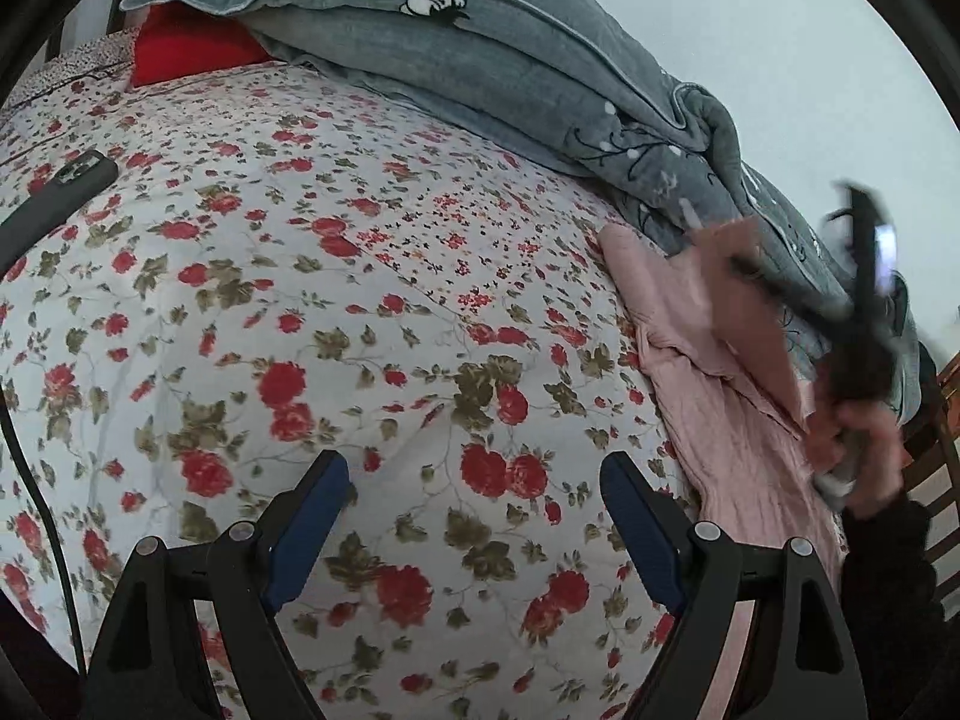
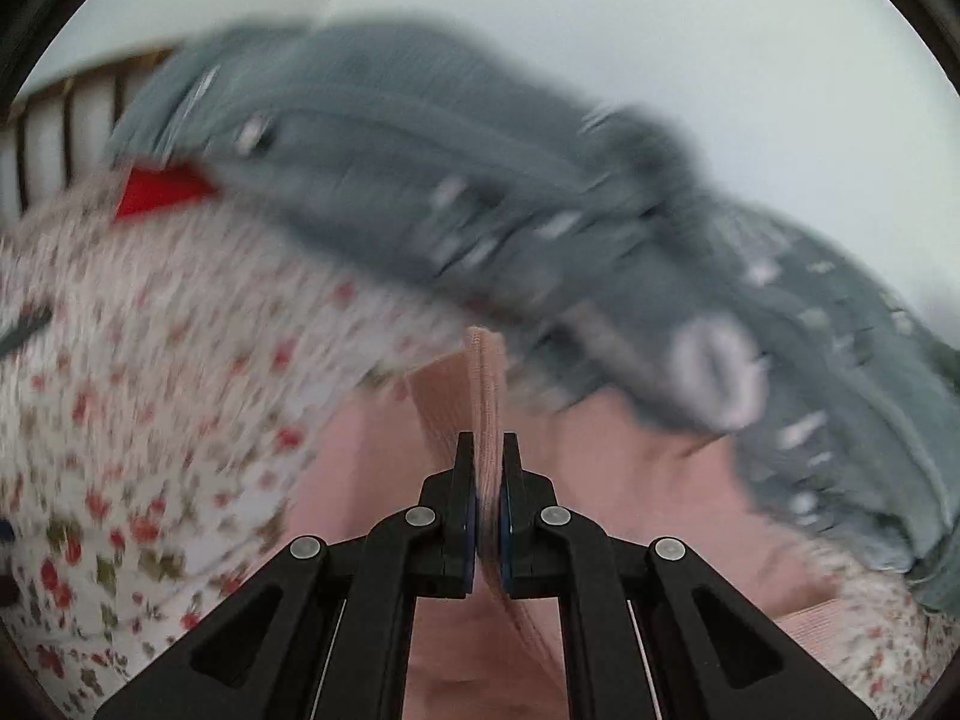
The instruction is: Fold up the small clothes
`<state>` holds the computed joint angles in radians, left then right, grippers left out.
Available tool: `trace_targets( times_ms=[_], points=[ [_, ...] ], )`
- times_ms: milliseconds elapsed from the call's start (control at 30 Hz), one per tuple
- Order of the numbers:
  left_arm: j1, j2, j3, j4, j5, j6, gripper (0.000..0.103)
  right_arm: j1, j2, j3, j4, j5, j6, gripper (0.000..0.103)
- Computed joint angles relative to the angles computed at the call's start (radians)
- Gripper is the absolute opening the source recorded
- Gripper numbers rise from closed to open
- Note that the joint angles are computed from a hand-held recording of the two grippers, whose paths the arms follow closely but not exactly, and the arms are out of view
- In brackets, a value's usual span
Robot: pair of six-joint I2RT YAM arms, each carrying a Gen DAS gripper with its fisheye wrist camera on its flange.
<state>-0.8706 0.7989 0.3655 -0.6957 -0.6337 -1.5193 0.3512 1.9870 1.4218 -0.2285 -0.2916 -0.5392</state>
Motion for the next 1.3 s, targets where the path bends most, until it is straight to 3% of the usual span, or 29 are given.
trace_targets(
  times_ms=[167, 200, 233, 300, 467, 733, 900, 1133, 1300],
  points=[
    [-0.072, -0.036, 0.017, -0.091, -0.053, -0.066, 0.085, 0.042, 0.03, -0.05, 0.011, 0.023, -0.017, 0.011],
    [-0.089, -0.04, 0.019, -0.107, -0.061, -0.087, 0.085, 0.042, 0.038, -0.036, -0.019, 0.017, -0.026, 0.023],
    [-0.092, -0.045, 0.018, -0.109, -0.063, -0.089, 0.085, 0.042, 0.051, -0.01, -0.073, 0.002, -0.038, 0.044],
    [-0.099, -0.044, 0.02, -0.11, -0.065, -0.096, 0.085, 0.03, 0.058, 0.006, -0.15, -0.039, -0.083, 0.061],
    [-0.102, 0.008, 0.042, -0.081, -0.051, -0.077, 0.085, -0.059, -0.064, -0.107, -0.19, -0.143, -0.197, 0.061],
    [-0.024, 0.167, 0.117, 0.096, 0.023, 0.1, 0.085, -0.407, -0.182, -0.115, -0.347, -0.298, -0.265, 0.063],
    [0.051, 0.332, 0.218, 0.229, 0.084, 0.25, 0.085, -0.659, -0.116, -0.036, -0.504, -0.334, -0.376, 0.063],
    [0.239, 0.569, 0.446, 0.284, 0.166, 0.491, 0.084, -0.842, 0.001, 0.057, -0.603, -0.352, -0.485, 0.063],
    [0.366, 0.762, 0.605, 0.332, 0.213, 0.664, 0.067, -0.89, 0.074, 0.114, -0.629, -0.388, -0.487, 0.063]
  ],
)
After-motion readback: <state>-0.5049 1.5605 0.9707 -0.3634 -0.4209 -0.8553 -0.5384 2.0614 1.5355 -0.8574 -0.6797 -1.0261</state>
